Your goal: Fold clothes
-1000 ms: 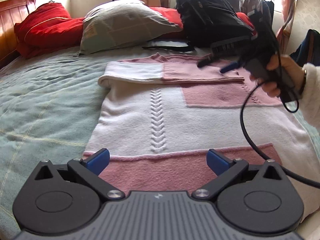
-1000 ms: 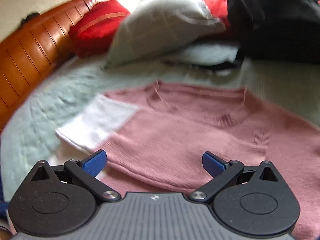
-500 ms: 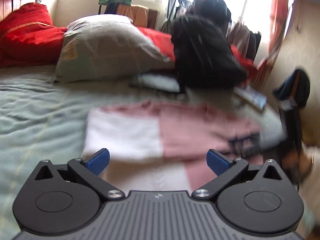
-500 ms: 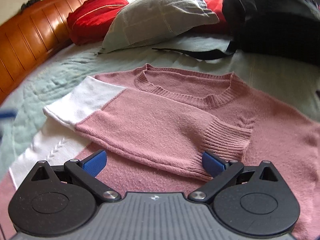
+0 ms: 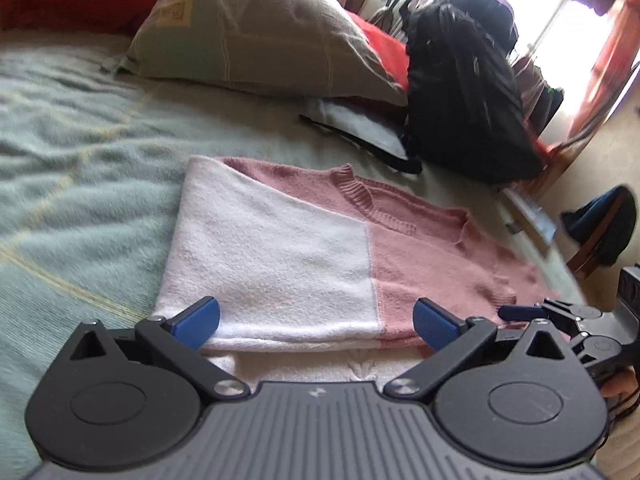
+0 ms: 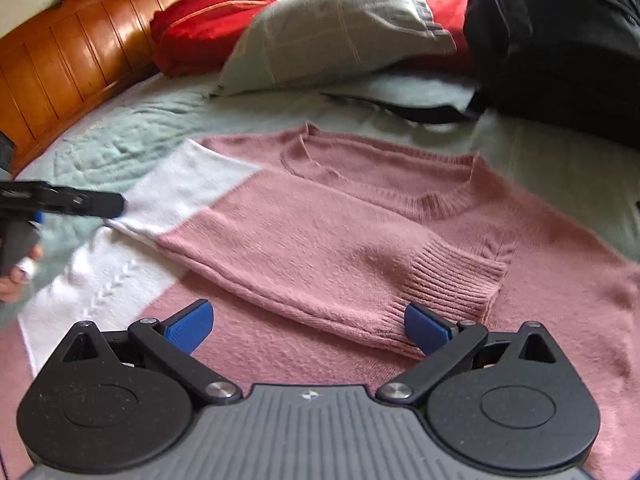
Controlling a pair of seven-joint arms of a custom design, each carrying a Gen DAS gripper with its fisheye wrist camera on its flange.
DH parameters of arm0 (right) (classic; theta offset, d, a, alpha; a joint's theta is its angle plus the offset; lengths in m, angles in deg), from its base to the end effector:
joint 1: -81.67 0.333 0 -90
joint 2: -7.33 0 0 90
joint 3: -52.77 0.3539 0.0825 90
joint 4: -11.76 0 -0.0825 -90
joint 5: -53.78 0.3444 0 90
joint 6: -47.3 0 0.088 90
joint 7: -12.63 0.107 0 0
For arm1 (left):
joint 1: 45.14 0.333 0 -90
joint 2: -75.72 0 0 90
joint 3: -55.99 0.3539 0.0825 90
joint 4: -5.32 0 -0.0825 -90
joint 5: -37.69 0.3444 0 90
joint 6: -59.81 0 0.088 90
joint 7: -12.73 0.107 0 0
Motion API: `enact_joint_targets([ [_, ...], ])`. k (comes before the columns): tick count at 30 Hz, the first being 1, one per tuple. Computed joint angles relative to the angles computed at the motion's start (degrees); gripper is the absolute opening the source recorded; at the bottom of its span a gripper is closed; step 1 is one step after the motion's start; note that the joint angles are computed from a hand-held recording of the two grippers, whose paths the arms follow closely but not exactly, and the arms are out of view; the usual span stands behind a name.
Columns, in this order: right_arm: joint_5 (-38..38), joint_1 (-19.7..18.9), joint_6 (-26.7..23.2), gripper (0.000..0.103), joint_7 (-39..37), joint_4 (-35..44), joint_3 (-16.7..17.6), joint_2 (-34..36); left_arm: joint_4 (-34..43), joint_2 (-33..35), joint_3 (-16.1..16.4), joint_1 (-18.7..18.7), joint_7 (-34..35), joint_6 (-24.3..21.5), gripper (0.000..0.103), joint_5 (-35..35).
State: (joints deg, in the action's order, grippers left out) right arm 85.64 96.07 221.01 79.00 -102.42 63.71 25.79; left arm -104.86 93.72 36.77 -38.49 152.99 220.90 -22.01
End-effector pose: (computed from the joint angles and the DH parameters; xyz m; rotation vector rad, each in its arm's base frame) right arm 0.5895 0.2211 0.4395 -1.9404 1.4446 -0.3231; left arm 0.6227 -0.0746 0.4406 -1.8137 2.0799 -1.2102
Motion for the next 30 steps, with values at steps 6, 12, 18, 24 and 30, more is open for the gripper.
enact_joint_targets([
  [6,-0.8,1.7,-0.6,0.103,2.9,-2.0,-1.6,-3.4,-4.7,-8.1,2.3,-1.9,-2.8,-0.3,0.102,6.3],
  [12,-6.5,4.9,0.6,0.103,7.5,-8.0,-4.3,-9.0,-8.1,-17.1,7.5,-5.1,-2.8,-11.1,0.102,13.5],
  [18,-3.8,5.2,1.4,0.103,8.5,-14.7,-3.0,-14.0,-12.8,-16.6,11.0,-7.6,-1.4,-15.6,0.102,7.7],
  [24,-7.5,6.6,3.2,0.103,16.0,-22.2,-3.8,-20.0,-16.5,-14.2,11.8,-4.9,2.3,-15.5,0.102,-4.7],
  [30,-10.1,6.0,4.9,0.103,22.3,-26.5,-3.8,-23.5,-20.7,-20.0,12.5,-5.6,-0.1,-9.1,0.102,-4.4],
])
